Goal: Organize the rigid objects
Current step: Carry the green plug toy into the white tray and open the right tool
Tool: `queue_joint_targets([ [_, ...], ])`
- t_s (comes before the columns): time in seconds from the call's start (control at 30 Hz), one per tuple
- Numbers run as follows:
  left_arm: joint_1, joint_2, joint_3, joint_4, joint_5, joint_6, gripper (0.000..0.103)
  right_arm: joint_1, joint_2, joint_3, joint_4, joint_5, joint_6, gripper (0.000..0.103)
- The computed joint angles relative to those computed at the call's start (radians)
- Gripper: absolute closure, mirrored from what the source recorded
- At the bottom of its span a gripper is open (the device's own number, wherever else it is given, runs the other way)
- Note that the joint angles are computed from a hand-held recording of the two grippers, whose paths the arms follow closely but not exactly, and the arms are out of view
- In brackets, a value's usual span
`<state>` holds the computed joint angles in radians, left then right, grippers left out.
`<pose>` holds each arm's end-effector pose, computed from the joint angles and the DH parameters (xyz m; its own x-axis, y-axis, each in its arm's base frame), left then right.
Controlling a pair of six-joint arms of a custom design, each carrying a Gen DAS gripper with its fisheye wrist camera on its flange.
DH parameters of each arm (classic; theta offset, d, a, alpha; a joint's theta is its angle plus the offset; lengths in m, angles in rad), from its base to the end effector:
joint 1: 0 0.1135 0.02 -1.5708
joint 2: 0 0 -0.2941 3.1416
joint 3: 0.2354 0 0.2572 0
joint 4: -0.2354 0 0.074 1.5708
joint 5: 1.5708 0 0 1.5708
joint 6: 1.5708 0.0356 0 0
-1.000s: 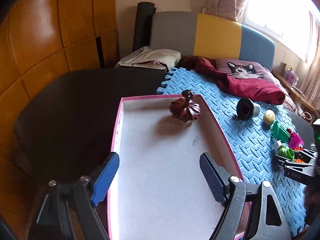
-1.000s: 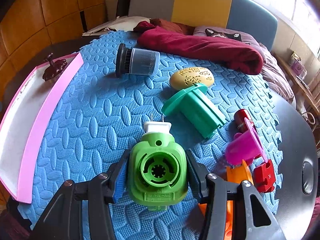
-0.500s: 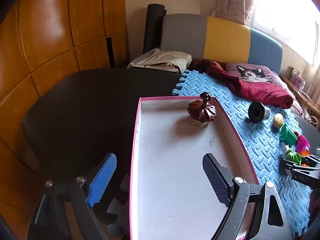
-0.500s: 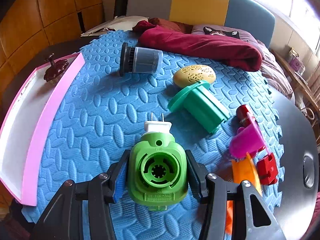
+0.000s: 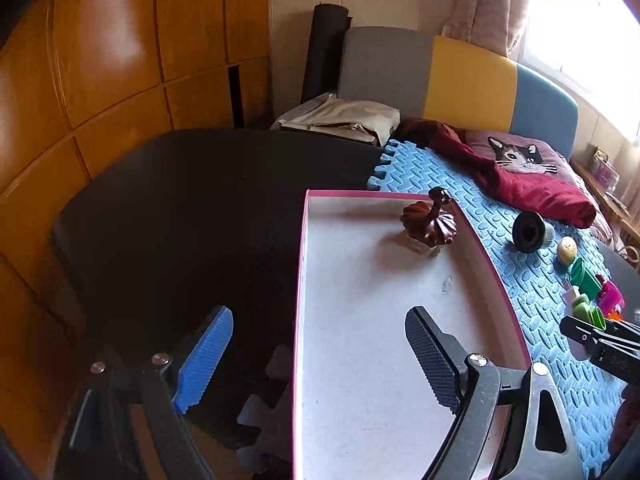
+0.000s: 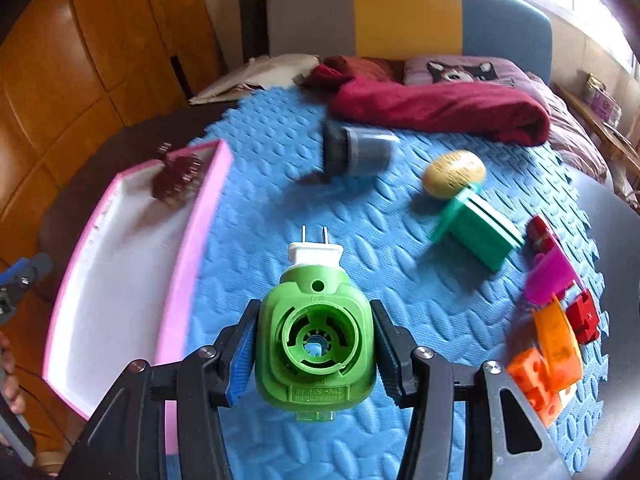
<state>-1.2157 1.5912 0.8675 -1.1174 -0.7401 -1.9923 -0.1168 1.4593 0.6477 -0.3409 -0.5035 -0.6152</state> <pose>0.1012 -0.2039 0.1902 -0.5518 -0.4499 -0.7022 -0.6146 0.7885 -0.0222 0.2460 -0.0116 0.1695 -0.6877 -0.4283 -0.5862 -0.5994 0.7906 0.1256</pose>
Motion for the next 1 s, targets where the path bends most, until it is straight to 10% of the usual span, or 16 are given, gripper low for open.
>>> queue_joint_targets([
  [0.4,-0.024,-0.059,-0.061,-0.032,0.001,-0.094,0.013,0.309,-0.171,-0.059,0.010,0.035,0.193,0.051],
  [0.73,-0.035,-0.089,-0.102,-0.031,0.010,-0.140,0.013,0.598,0.023,-0.048,0.212,0.300,0.365,0.050],
  [1.0,-0.025,-0.076,-0.097,-0.030,0.005,-0.120,0.013,0.619,0.056,-0.072,0.277,0.312,0.343,0.050],
])
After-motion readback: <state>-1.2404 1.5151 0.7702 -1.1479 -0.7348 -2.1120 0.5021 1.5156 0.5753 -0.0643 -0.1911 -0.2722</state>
